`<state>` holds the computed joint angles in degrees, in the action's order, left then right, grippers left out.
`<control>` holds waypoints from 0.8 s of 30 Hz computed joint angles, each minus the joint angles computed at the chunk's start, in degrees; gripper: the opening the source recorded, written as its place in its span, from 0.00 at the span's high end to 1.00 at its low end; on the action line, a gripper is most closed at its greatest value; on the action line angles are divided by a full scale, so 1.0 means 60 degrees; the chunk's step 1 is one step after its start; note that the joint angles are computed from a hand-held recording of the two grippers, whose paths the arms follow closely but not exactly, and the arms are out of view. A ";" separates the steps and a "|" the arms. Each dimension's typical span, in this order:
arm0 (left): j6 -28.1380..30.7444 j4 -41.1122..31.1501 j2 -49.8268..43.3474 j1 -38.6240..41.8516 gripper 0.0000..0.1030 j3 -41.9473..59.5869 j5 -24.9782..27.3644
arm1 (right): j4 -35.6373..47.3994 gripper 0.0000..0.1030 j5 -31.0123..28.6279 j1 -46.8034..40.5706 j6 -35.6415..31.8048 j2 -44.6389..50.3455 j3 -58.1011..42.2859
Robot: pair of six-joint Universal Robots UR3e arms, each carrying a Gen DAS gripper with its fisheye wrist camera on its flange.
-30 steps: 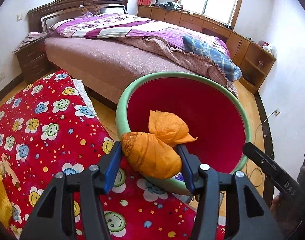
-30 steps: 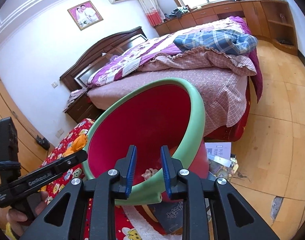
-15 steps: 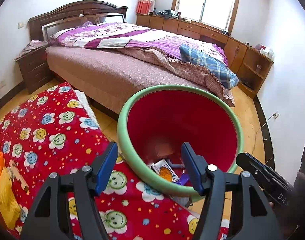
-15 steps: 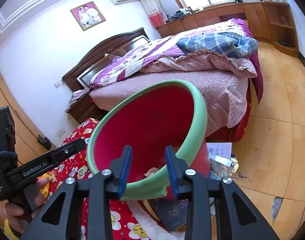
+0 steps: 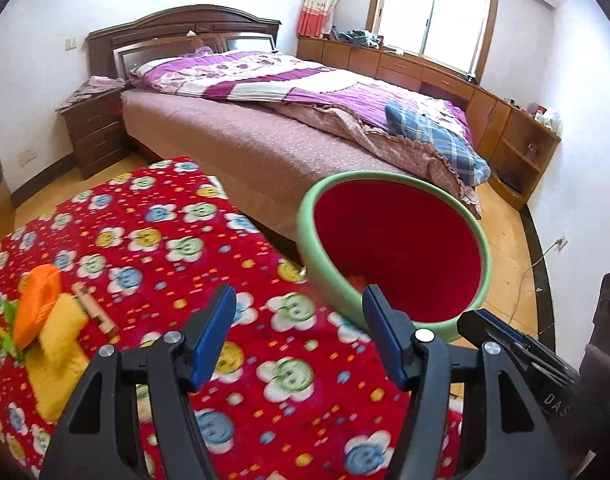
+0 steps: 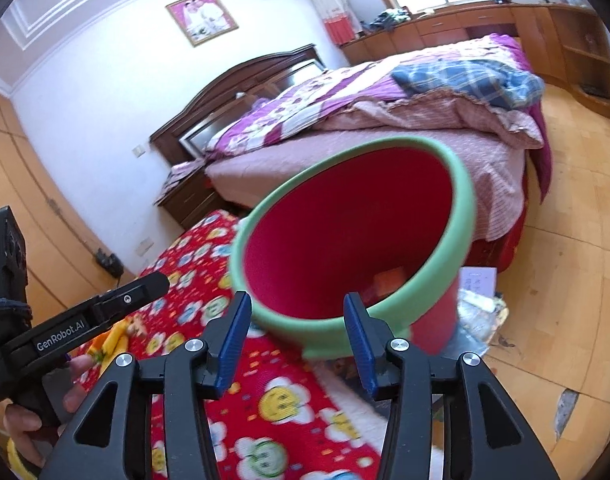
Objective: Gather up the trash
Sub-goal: 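Open the right tool to drop the wrapper while the left tool drops the orange bag, then move both tools back to the quilt, left tool toward the yellow box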
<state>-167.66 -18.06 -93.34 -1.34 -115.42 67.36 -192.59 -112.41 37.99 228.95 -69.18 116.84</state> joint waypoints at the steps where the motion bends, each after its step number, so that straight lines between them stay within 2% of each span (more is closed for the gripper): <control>1: 0.0095 -0.0012 0.0228 0.0182 0.36 -0.0198 -0.0051 | 0.0114 0.48 -0.0004 0.0088 -0.0012 0.0059 -0.0165; 2: 0.0164 -0.0037 0.0387 0.0322 0.36 -0.0326 -0.0093 | 0.0207 0.41 -0.0036 0.0191 -0.0017 0.0129 -0.0329; 4: 0.0322 -0.0144 0.0779 0.0708 0.36 -0.0623 -0.0225 | 0.0338 0.38 -0.0083 0.0357 0.0008 0.0254 -0.0594; 10: 0.0760 -0.0543 0.1850 0.2223 0.36 -0.1447 -0.0724 | 0.1161 0.38 -0.0199 0.0828 0.0082 0.0616 -0.1526; 18: 0.1551 -0.1728 0.2692 0.4411 0.36 -0.1730 -0.1533 | 0.2129 0.37 -0.0320 0.1259 0.0273 0.1221 -0.2752; 24: 0.2069 -0.2007 0.2977 0.5820 0.36 -0.1941 -0.2032 | 0.2692 0.37 -0.0336 0.1436 0.0511 0.1637 -0.3634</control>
<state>-155.24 -30.10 -75.48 33.58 -127.06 55.17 -176.44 -114.42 46.60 232.01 -59.36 95.04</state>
